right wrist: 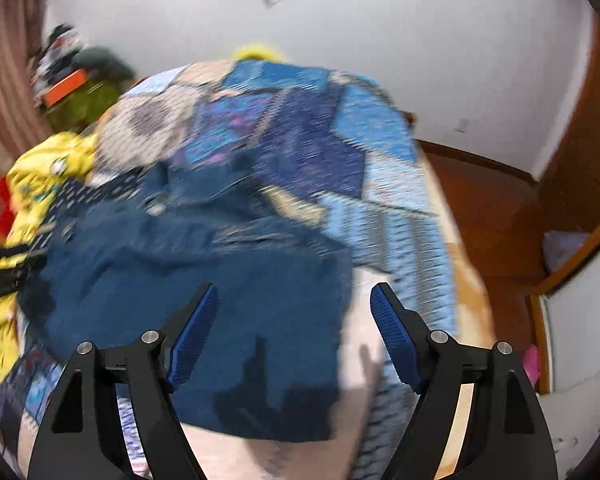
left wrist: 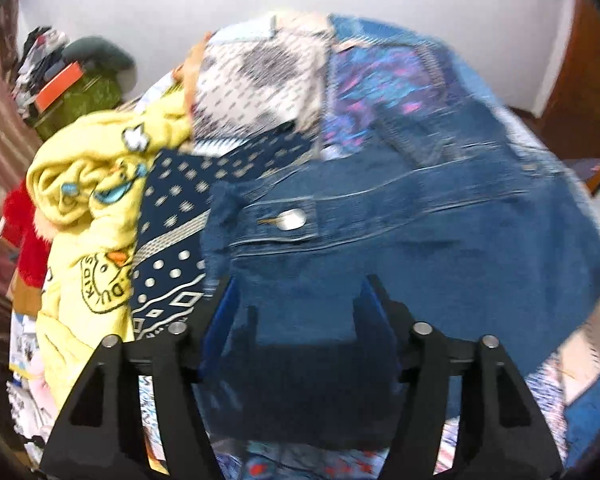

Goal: Fold large clothes

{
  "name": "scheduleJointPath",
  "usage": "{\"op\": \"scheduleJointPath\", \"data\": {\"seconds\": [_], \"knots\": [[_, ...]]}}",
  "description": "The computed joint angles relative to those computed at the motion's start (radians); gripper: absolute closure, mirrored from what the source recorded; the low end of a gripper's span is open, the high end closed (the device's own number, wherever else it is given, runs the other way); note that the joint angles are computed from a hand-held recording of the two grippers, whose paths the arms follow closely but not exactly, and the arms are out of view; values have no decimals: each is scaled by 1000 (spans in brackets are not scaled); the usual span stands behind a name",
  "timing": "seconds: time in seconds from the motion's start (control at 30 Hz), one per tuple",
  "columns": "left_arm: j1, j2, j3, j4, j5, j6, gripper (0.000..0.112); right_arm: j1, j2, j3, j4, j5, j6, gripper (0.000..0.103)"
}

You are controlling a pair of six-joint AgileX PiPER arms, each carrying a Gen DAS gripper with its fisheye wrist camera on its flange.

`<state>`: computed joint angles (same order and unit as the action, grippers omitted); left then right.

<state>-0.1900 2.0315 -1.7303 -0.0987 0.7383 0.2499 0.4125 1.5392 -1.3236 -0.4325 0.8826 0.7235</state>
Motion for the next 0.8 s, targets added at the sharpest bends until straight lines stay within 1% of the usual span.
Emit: {"op": "scheduleJointPath", "data": {"seconds": [0.1,0.13,0.2,0.23,0.27,0.3,0.33,0.37,0.4,0.43,0.47,0.53,0.57,0.6,0.63,0.7,0.77,0.8], "knots": [[-12,-53,29,-112,22,116,46,71,67,-24,29,-45,1,27],[-20,-66,39,-126,17,135,43,91,90,-34,38,-64,-1,27],[-44,-101,77,-142,-18,164,34,121,136,-56,65,-98,-14,27],[-56,-107,88,-144,-33,167,26,130,166,-75,102,-117,-44,27],[-68,-109,98,-154,-48,176,22,134,193,-91,145,-131,-83,27],[-72,-106,98,-159,-50,180,21,140,214,-103,172,-134,-109,27],[-80,-90,84,-163,-35,182,21,146,245,-120,188,-137,-131,27],[-81,-67,63,-170,-15,189,21,158,268,-137,174,-115,-117,27],[-90,-35,36,-162,6,186,21,173,302,-172,140,-54,-84,26],[-100,-10,23,-132,5,166,21,176,327,-184,127,-33,-82,26],[-111,13,15,-91,-1,134,21,172,337,-175,124,-41,-92,26],[-123,64,-10,-22,5,68,21,165,321,-131,107,-75,-85,19],[-120,94,-35,-8,26,45,21,159,303,-101,98,-93,-77,18],[-115,113,-48,-9,44,36,21,152,285,-83,98,-90,-73,17],[-99,137,-66,-42,65,45,20,138,266,-57,109,-101,-81,17],[-69,127,-31,-111,39,71,17,130,238,-25,111,-86,-77,17],[-54,107,8,-96,9,56,16,135,204,26,62,-64,-19,17],[-45,101,24,-96,-3,59,16,130,178,61,67,-83,-23,17]]}}
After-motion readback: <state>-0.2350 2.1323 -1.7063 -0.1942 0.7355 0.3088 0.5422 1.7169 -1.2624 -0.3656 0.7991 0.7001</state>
